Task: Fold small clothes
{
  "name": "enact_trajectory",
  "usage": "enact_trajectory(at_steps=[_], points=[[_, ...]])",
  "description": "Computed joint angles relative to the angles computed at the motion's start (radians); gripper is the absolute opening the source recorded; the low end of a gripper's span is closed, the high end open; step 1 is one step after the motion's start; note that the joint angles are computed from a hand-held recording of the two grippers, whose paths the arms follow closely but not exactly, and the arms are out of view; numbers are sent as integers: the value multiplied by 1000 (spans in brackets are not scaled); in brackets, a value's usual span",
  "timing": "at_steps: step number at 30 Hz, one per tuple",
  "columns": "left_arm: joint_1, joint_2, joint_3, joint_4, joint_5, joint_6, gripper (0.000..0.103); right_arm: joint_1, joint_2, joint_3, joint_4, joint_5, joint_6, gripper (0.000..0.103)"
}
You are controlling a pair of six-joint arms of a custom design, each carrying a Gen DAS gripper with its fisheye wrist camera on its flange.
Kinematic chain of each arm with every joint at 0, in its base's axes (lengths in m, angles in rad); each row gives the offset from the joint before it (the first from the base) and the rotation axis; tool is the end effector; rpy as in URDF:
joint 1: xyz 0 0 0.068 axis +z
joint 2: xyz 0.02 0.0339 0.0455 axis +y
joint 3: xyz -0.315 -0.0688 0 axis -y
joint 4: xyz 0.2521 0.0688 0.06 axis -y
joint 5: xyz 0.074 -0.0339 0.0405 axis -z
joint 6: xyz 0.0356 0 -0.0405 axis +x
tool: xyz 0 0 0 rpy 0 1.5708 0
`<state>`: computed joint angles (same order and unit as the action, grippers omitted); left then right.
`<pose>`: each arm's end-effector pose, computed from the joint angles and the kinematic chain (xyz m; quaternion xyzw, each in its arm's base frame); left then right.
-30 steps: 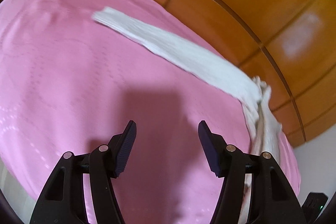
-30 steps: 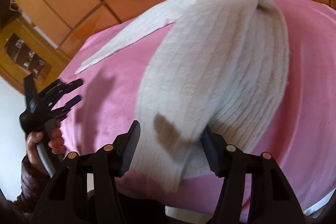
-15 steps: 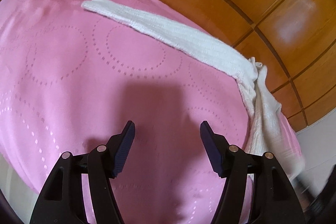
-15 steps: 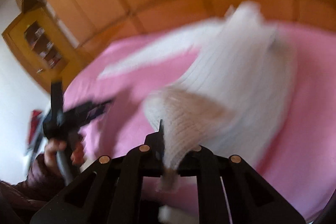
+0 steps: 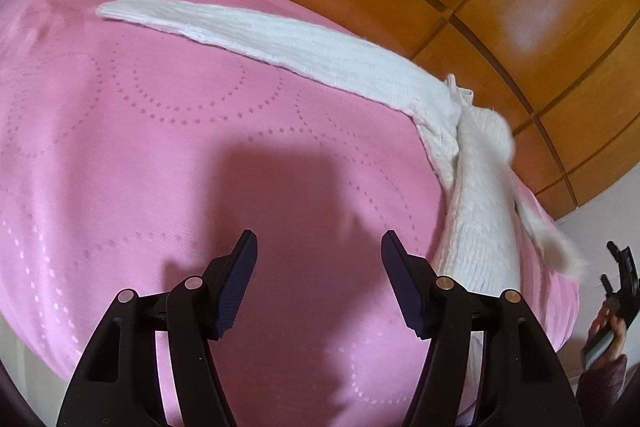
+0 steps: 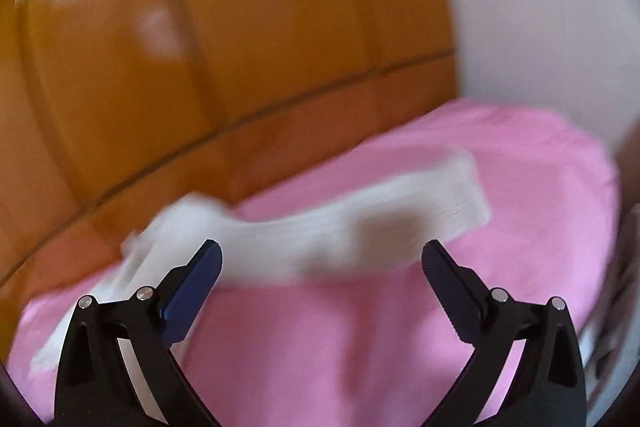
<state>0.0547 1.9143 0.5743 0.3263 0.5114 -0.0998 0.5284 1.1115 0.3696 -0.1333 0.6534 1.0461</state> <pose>0.2982 -0.0011 0.0892 -0.0024 0.9328 -0.2491 0.2605 0.1597 0.0682 0.1912 0.3336 0.8327 0.0157 0.4416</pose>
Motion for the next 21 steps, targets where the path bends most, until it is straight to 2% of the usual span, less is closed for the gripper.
enact_trajectory(at_steps=[2, 3, 6, 8, 10, 11, 14, 16, 17, 18, 20, 21], points=[[-7, 5, 8, -11, 0, 3, 63, 106, 76, -63, 197, -108, 56, 94], [-9, 6, 8, -12, -2, 3, 63, 159, 169, -92, 356, -210, 81, 92], [-5, 3, 6, -18, 9, 4, 63, 256, 463, -111, 751, -414, 153, 72], [1, 0, -2, -16, 17, 9, 63, 317, 653, -88, 946, -486, 212, 70], [7, -2, -10, -14, 24, 11, 63, 311, 717, -42, 923, -511, 228, 70], [16, -1, -11, -17, 31, 18, 63, 305, 754, -15, 901, -512, 278, 70], [39, -17, -31, -16, 55, 33, 63, 278, 830, -48, 1045, -530, 341, 69], [48, -23, -43, -16, 78, 50, 63, 286, 861, -22, 1062, -513, 364, 69], [53, -20, -43, -29, 100, 68, 63, 278, 886, 5, 1066, -521, 359, 61], [55, -18, -45, -39, 118, 85, 63, 265, 890, 33, 1033, -542, 337, 42], [44, -22, -53, -54, 144, 117, 63, 252, 851, 36, 978, -568, 304, 18], [35, -29, -57, -76, 162, 147, 63, 240, 813, 64, 933, -560, 273, 14]])
